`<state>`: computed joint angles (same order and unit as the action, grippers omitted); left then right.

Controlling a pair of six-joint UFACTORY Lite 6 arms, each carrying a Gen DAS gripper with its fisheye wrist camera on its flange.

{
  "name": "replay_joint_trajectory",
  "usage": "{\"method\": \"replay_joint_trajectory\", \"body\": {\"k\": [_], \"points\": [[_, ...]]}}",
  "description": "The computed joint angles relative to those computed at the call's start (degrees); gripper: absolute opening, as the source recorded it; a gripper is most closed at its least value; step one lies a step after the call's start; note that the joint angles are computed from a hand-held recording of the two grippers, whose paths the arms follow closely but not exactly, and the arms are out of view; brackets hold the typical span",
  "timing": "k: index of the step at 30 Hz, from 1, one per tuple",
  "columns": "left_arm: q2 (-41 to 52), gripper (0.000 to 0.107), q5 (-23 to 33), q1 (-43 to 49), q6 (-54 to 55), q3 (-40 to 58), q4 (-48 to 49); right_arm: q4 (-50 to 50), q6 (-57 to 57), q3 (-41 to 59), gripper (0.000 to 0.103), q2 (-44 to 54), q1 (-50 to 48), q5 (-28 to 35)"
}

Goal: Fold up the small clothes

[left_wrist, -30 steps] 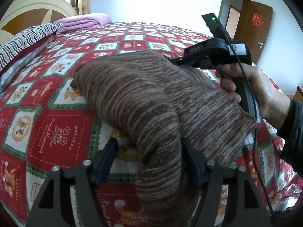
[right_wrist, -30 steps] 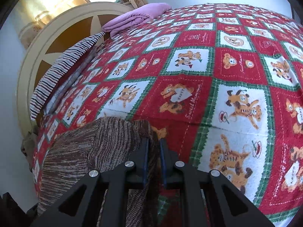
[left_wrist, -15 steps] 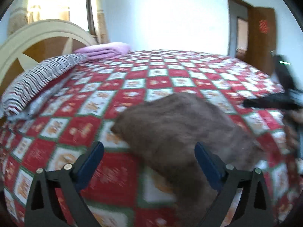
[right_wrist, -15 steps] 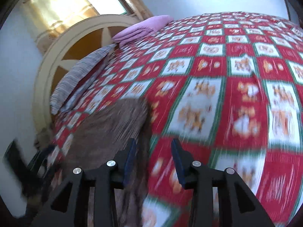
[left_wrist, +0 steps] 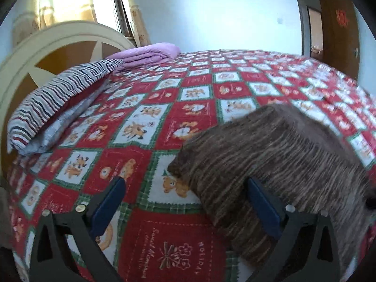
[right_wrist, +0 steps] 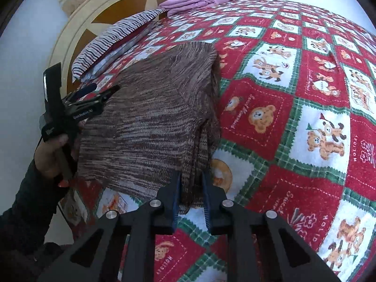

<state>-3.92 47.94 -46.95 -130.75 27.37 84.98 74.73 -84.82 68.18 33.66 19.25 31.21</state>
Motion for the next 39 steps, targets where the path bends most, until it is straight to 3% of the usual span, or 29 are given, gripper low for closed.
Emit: {"method": "replay_joint_trajectory", "body": {"k": [3,7,10,12,16,20,23,25,27,29,31,34,39], "points": [[-0.14,0.103,1.82,0.55,1.77,1.54,-0.17,0.79,-2.2,-1.04,0.018,-0.18,1.25,-2.8],[11.54,0.103,5.64,0.33,8.5,7.43,-1.34,0.59,-2.34,-2.73,0.018,-1.58,0.75,-3.18],[8.61,0.103,2.59,2.55,5.13,4.5,1.86,2.86,-4.29,-2.64,0.018,-0.78,-0.08,-2.33],[8.05,0.103,3.6,1.69,4.71,3.9,1.09,6.93,-7.51,-3.66,0.018,-0.69,-0.62,-1.77],[6.65,0.103,8.73,-3.5,2.38,2.46,-4.25,17.94,-17.61,-8.21,0.019,-2.13,-1.46,-0.55],[-4.81,0.103,13.01,-16.04,-6.43,-1.07,-12.28,26.73,-25.4,-11.69,0.024,-3.23,-1.53,0.51],[0.31,0.103,15.7,-22.64,-4.68,4.16,-16.18,27.95,-24.74,-12.3,0.026,-4.27,-0.91,-0.57],[8.46,0.103,14.36,-22.16,-0.6,8.23,-19.79,31.14,-26.7,-15.17,0.029,-7.18,-0.61,-1.8],[11.66,0.103,11.8,-21.51,-3.61,6.72,-19.45,34.88,-29.76,-18.66,0.03,-10.53,-0.94,-1.62],[5.99,0.103,9.08,-22.64,-12.82,0.15,-16.72,39.38,-34.43,-23.46,0.031,-15.19,-1.4,-0.25],[1.99,0.103,6.82,-21.85,-14.77,-2.54,-15.34,43.4,-37.61,-26.15,0.034,-18.7,-0.51,-1.14],[0.48,0.103,11.37,-25.77,-12.15,-0.27,-20.28,49.63,-42.73,-30.83,0.036,-26.41,2.13,-2.97],[-0.17,0.103,25.98,-35.65,-3.33,8.53,-26.69,68.48,-60.34,-38.95,0.051,-40.72,8.17,-6.09]]}}
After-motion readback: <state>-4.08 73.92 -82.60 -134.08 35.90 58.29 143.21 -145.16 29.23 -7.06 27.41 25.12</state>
